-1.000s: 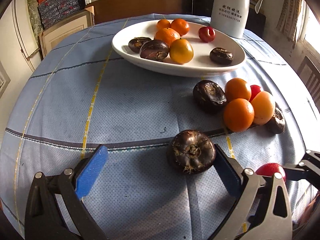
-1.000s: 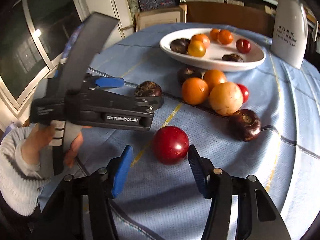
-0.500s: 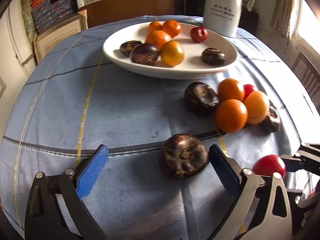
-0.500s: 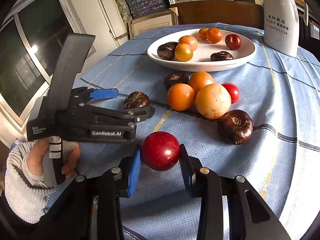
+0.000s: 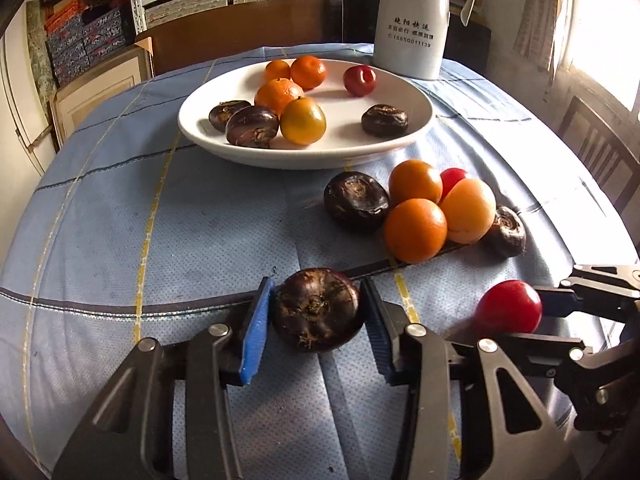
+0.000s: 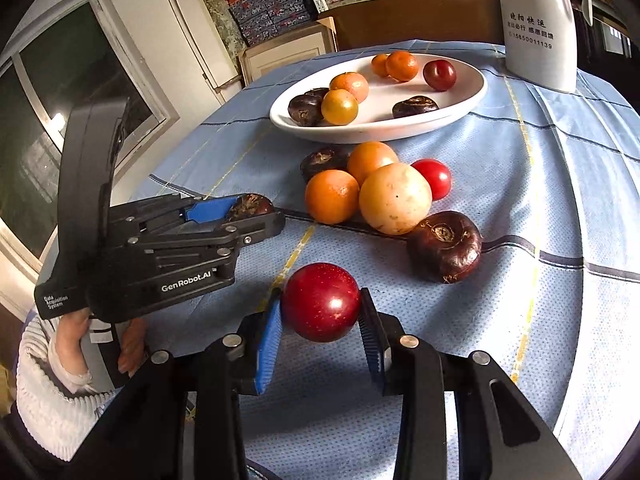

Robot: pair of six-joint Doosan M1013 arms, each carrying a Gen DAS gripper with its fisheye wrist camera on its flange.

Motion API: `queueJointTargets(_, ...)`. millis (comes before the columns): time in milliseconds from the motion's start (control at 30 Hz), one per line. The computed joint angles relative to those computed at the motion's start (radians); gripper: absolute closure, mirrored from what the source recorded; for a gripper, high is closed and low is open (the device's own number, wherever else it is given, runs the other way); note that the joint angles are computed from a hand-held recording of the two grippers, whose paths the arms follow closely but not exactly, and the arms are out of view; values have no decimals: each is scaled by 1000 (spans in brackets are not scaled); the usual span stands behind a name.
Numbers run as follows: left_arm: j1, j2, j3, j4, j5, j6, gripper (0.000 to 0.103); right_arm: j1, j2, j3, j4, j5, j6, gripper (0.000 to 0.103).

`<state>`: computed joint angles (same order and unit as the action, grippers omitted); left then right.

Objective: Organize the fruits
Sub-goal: 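Carry both held fruits onto the white plate and open both grippers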

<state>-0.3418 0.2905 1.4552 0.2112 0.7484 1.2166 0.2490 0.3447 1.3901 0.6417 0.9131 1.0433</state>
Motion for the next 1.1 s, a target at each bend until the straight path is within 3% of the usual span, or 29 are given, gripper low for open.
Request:
queueJointTargets(133,15,-14,14,-55,-36,9,60,-6,-9,13,22,-23,-9,65)
queueJointTargets(300,19,-51,52,-34,-120,-32,60,-18,-22,31,57,-61,-21,66)
queueJointTargets(467,29,-33,32,-94,-74,11,60,-19,-21,29,54,-56,-21,66)
queueJointTargets(600,22,-43,38,-42,-99,-25,60,-22,-30,40,71,-83,-28,66)
queueJointTargets(700,42,-36,10,-78,-109,-17,60,-26,-33,35,83,-99,-37,66)
queueJointTargets(867,67,10,-94,-85,-97,-13,60,-29,6,-68,19,-102,28,66)
queueJointTargets(1100,91,127,-259,-143,-50,24,60,-13,162,-317,-117,-86,229,66)
